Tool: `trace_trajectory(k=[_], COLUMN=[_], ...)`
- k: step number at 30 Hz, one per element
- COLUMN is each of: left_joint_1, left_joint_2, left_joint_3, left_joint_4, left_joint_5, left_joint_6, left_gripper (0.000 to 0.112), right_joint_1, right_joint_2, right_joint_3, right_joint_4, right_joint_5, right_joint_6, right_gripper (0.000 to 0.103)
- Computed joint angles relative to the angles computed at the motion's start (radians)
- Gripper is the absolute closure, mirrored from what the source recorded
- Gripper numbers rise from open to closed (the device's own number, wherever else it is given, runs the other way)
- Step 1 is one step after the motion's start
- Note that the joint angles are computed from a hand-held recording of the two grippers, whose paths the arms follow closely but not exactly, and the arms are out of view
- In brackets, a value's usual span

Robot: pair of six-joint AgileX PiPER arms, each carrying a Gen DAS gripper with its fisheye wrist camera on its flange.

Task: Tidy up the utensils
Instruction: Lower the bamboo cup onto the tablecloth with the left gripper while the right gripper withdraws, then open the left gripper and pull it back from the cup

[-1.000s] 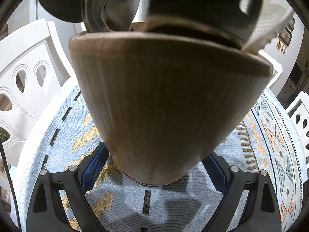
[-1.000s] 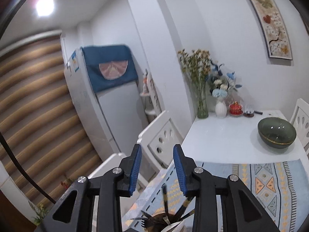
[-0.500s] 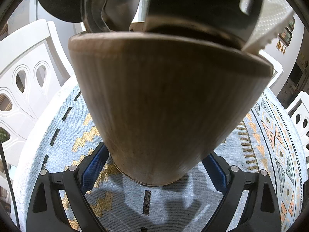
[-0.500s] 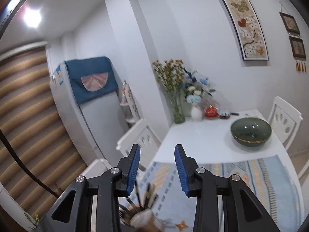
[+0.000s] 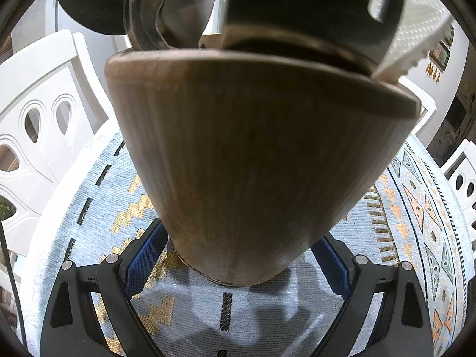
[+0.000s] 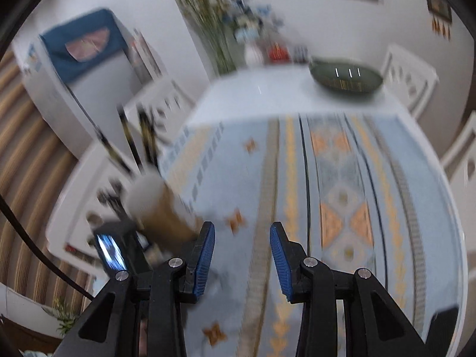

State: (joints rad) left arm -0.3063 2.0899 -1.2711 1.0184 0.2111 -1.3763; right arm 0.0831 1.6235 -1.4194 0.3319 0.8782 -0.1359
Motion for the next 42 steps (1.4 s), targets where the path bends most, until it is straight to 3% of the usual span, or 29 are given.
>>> trace_trajectory(k=[10,19,25,29,34,42], left_joint_1=[-0.007,-0.016,-0.019,-0.02,-0.035,-0.078], left_joint_2=[0.001,0.006,-0.001,-0.02,-0.066,-0.207], left_joint_3=[-0.005,-0.015,-0.006,0.013,0.074,0.191], left_joint_4=[-0.01,-0.001,0.034,-0.02,0.009,-0.003], left_joint_5=[0.012,0.028,0.026,0.017,0.013,0.064], left_joint_6=[0.009,0.0,-0.039,0.018,-0.012,-0.03], left_gripper=[0.018,0.018,0.018,0.018,0.018,0.018], right_joint_1=[0.011,-0.027,0.017,0.024,0.078,0.12], right_joint_2=[-0.01,0.018,0.008,-0.004,-0.038,-0.099], right_joint_3=[0.129,0.101,0.099,0.101,0.12,0.174], right_joint_4=[-0.006,0.024,-0.022,0.033,-0.03,-0.174], right_joint_5=[-0.029,-0.001,-0.017,-0.005,-0.053,-0.137], right_joint_6=[-0.007,-0.023,-0.023,-0.107,-0.11,-0.06], right_gripper=[0.066,0.066,0.066,0.066,0.058,0.058])
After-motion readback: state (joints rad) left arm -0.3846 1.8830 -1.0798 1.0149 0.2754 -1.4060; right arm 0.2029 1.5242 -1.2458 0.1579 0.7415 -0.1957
